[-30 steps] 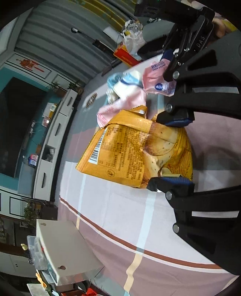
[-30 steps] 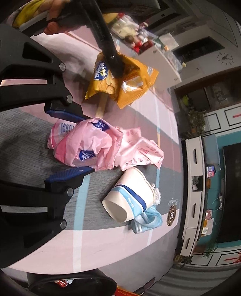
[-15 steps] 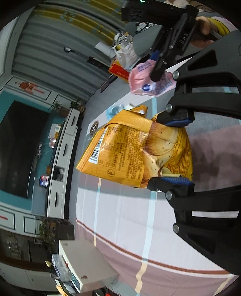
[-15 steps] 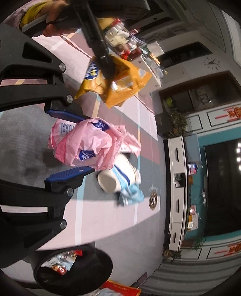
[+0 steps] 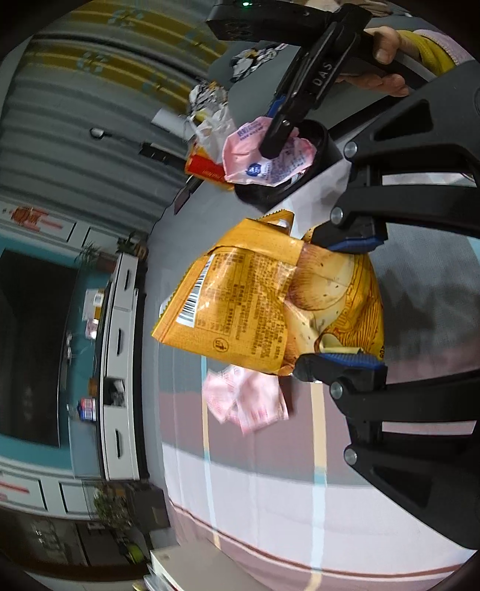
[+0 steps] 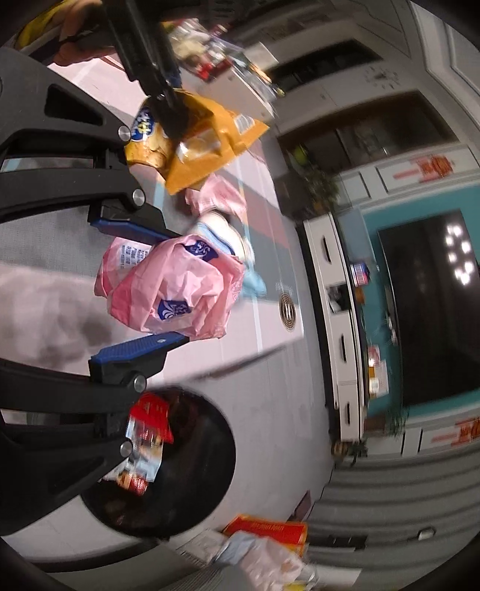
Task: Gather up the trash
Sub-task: 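Carry the yellow bag and pink bag over the black bin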
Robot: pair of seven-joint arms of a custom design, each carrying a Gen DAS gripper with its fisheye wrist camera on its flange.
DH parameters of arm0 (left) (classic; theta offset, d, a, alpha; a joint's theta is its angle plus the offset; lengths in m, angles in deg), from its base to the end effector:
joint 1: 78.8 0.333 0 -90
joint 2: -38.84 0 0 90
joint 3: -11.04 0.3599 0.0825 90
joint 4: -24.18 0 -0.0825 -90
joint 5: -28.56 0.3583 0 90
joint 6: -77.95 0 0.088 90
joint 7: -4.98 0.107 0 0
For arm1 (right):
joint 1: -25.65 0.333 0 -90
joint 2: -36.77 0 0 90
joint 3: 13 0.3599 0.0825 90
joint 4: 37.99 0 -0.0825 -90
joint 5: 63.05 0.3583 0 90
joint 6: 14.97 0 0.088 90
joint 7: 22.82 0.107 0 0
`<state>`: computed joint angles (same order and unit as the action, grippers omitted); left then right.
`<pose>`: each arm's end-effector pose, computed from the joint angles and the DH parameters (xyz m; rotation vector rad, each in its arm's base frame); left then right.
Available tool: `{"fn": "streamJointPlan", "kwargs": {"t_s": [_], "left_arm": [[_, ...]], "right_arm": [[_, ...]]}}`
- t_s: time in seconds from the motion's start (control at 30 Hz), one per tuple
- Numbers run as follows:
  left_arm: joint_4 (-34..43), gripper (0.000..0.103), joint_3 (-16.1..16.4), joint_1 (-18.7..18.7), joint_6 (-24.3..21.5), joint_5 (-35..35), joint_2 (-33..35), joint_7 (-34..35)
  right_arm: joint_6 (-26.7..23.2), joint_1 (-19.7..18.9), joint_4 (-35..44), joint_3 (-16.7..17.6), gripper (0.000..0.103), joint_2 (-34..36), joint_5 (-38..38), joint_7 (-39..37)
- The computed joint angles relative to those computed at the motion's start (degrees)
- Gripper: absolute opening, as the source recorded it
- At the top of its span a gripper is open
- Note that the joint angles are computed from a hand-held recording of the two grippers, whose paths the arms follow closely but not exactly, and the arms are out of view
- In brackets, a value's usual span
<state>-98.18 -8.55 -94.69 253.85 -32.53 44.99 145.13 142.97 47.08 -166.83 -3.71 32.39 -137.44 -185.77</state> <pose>0.5036 -0.2648 0.4843 -1.4216 2.2405 -1.1946 0.4192 0.2975 0.4968 -1.4416 1.8005 -0.6670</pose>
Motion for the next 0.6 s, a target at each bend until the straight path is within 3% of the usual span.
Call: {"fn": "streamJointPlan", "kwargs": {"t_s": [0.33, 0.6], "left_arm": [[4.83, 0.043, -2.54, -4.26, -0.08, 12.44, 4.67, -8.69], [11.63, 0.044, -1.51, -8.94, -1.3, 27.71, 10.78, -21.52]], "right_arm": [[-0.59, -4.75, -10.0, -0.54, 0.047, -8.9, -1.91, 8.93], [0.34, -8.32, -15.8, -0.38, 0.047, -14.04, -2.8, 14.41]]}}
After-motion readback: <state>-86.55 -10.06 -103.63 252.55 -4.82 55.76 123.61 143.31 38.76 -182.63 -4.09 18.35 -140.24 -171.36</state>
